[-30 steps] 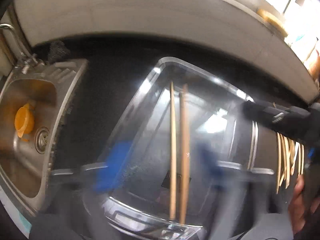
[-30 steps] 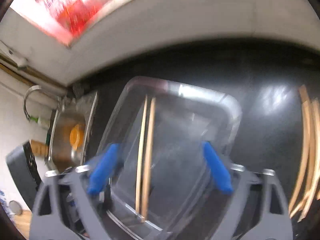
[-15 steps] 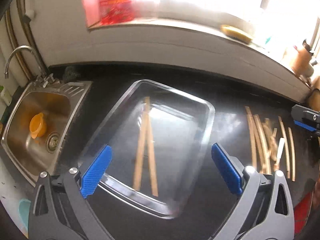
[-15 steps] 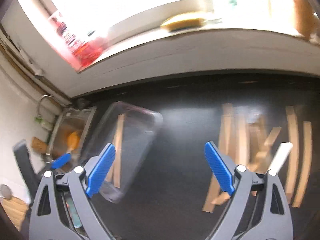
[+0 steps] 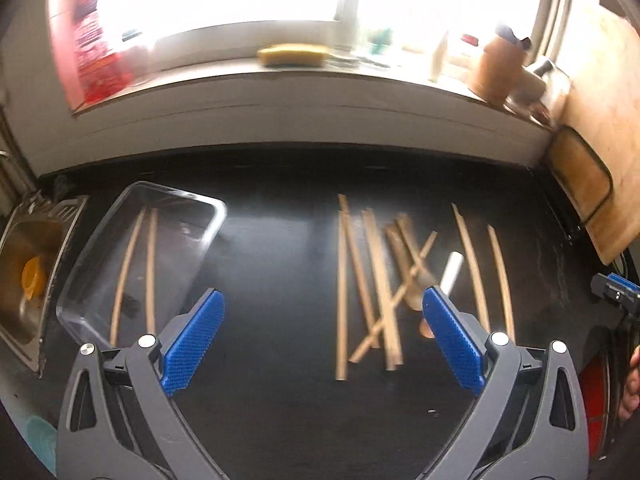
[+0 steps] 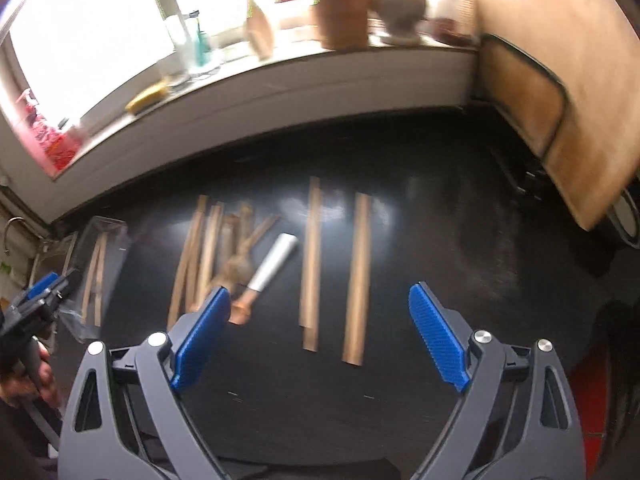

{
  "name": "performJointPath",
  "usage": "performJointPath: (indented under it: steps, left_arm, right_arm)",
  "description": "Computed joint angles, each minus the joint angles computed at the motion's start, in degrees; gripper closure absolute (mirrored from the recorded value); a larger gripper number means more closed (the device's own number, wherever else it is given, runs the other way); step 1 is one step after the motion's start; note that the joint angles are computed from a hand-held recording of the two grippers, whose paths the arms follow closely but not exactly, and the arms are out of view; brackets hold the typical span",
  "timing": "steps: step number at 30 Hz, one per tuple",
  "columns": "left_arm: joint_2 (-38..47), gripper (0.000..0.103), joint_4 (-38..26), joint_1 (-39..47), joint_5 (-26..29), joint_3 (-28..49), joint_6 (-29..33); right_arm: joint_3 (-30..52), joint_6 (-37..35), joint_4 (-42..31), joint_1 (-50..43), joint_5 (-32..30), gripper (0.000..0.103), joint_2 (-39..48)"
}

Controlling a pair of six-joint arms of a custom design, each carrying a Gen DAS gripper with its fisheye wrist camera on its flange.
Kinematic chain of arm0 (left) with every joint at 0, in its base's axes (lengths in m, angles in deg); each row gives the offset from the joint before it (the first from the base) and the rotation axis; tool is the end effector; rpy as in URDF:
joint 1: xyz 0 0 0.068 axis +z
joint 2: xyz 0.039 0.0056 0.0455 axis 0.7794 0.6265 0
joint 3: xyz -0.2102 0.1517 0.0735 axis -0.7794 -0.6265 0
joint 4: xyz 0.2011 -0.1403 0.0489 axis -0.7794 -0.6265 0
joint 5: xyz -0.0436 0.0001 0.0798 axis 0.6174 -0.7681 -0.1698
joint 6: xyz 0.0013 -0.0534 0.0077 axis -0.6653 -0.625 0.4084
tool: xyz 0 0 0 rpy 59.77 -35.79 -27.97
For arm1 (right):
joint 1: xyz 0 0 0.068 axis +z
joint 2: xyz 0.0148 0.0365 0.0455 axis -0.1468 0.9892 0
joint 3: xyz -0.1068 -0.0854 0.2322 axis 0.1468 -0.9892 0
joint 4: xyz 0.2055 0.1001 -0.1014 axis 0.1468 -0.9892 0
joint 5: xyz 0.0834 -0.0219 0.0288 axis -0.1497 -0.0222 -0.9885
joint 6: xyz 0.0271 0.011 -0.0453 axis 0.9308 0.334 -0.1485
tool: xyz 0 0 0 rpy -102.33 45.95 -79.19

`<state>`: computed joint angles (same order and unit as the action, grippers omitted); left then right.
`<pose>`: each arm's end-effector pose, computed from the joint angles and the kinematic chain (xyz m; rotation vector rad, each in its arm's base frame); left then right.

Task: Organize utensils
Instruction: 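Move both open tools back over the remaining chopsticks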

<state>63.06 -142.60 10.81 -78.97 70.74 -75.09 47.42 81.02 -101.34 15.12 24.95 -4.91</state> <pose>0.2049 -0.1634 0.3609 0.2516 2.4837 -0.1779 0.1444 0.0538 0.3535 0.3615 2.5111 0.0981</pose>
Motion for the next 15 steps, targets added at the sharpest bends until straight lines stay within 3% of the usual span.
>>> performJointPath:
  steps: [7, 15]
  left_arm:
    - [4.15, 0.006, -0.52, -6.39, -4.23, 3.02, -3.48]
    - [4.66, 0.006, -1.23, -7.91, -5.28, 3.16, -5.07]
  right_arm:
    - [-3.65, -9.6, -0.85, -13.04, -6.83, 0.015, -7.02]
    - [-3.8, -12.0, -1.56, -14.83, -7.43, 0.015, -8.54]
